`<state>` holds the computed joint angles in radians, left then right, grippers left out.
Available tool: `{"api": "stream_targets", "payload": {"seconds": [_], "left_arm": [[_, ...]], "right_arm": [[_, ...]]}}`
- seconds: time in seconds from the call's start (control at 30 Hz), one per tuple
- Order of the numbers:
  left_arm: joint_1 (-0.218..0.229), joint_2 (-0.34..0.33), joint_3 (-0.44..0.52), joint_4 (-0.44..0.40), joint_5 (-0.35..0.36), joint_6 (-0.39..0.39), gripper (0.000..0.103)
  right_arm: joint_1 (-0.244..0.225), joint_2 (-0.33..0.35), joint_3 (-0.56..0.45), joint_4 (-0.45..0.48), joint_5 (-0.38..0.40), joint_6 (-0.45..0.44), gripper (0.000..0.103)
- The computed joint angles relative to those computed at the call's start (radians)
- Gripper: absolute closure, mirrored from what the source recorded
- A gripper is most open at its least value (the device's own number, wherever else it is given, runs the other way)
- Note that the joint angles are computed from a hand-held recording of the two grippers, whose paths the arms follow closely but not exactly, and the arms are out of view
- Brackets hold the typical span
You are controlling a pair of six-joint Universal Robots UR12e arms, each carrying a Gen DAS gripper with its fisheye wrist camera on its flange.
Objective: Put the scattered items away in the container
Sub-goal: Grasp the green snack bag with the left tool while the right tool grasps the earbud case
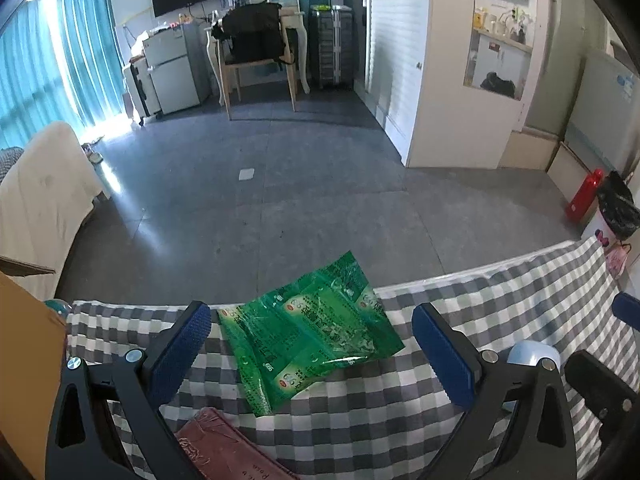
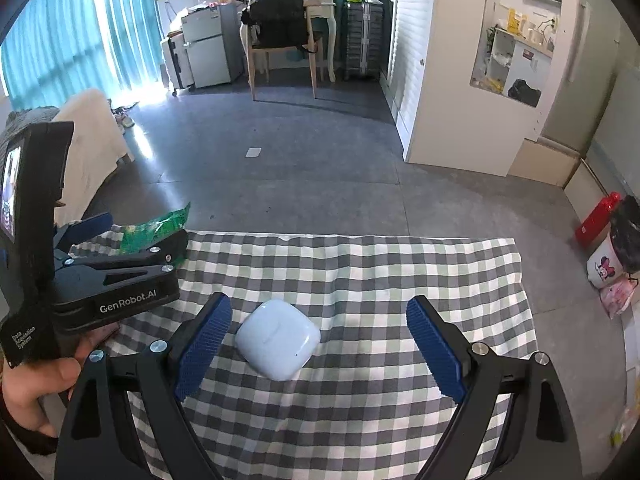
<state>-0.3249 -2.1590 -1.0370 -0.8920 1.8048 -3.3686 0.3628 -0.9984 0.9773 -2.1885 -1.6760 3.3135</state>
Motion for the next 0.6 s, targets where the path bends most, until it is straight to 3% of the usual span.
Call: {"api": "stream_targets", "payload": {"seconds": [0.07,0.13,0.17,0.33,0.6], "left_arm": [[0.002,-0.008,0.013,-0.044,-0.01,-0.004,0.016],[0.004,-0.017,0.029,-0.081,-0.021,-0.014,0.036],[0.002,-0.015,0.023,-0.073,-0.012,-0.011,0.038],[0.001,0.001,0.0,-0.032,-0.038,0.023,0.068],[0.021,0.03,-0.03,-0.001,-0.112,-0.002,0.083]], "right_arm": [[0.0,0.003,-0.002,0.009,0.003,0.0,0.014],[0.0,0.011,-0.014,0.025,0.01,-0.001,0.014],[0.001,0.015,-0.019,0.034,0.017,-0.004,0.014],[0.008,0.029,-0.033,0.071,0.029,-0.022,0.014],[0.019,0.047,-0.048,0.123,0.052,-0.027,0.014]]}}
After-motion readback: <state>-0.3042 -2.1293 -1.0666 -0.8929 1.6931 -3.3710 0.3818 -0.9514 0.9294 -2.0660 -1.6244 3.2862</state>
